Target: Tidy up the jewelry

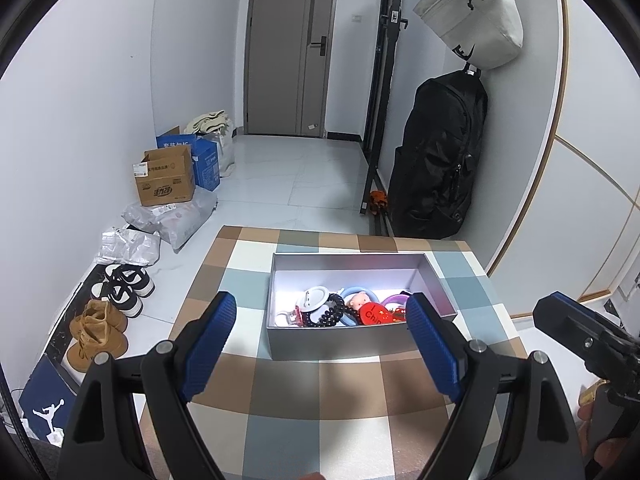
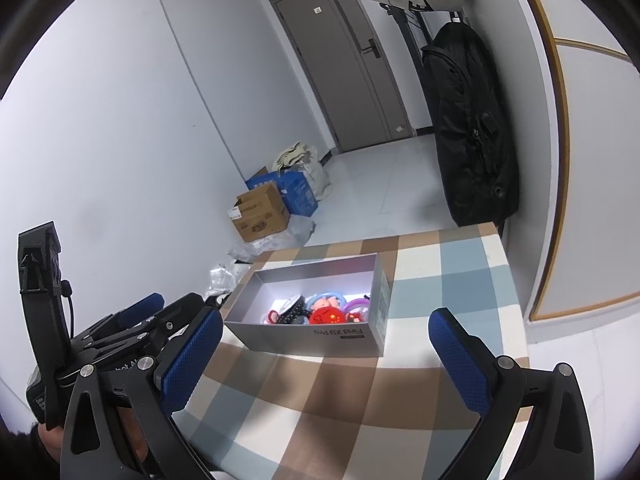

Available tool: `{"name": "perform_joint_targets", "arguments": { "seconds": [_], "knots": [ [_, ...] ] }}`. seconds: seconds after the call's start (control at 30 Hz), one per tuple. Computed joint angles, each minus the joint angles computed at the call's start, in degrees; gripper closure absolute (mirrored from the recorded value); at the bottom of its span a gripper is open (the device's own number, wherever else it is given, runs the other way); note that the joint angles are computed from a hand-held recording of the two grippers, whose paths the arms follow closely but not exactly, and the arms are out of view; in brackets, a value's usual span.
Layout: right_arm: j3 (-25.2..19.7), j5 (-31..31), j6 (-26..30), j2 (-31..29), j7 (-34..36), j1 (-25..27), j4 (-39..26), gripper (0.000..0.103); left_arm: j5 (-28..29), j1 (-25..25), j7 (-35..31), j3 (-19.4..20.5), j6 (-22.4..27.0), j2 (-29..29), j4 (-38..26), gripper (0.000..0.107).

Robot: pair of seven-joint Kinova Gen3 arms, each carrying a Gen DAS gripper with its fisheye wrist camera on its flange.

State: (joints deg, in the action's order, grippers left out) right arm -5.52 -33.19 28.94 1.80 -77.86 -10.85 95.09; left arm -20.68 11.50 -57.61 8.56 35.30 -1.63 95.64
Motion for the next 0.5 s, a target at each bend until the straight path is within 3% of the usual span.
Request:
{"name": "perform_joint_targets", "arguments": {
  "seconds": [0.5],
  "knots": [
    [0.04, -0.22, 0.09, 0.03, 0.16, 0.04, -0.03, 0.0, -0.77, 0.25, 0.74, 0.1, 0.06, 0.0, 0.07, 0.024]
  ]
}}
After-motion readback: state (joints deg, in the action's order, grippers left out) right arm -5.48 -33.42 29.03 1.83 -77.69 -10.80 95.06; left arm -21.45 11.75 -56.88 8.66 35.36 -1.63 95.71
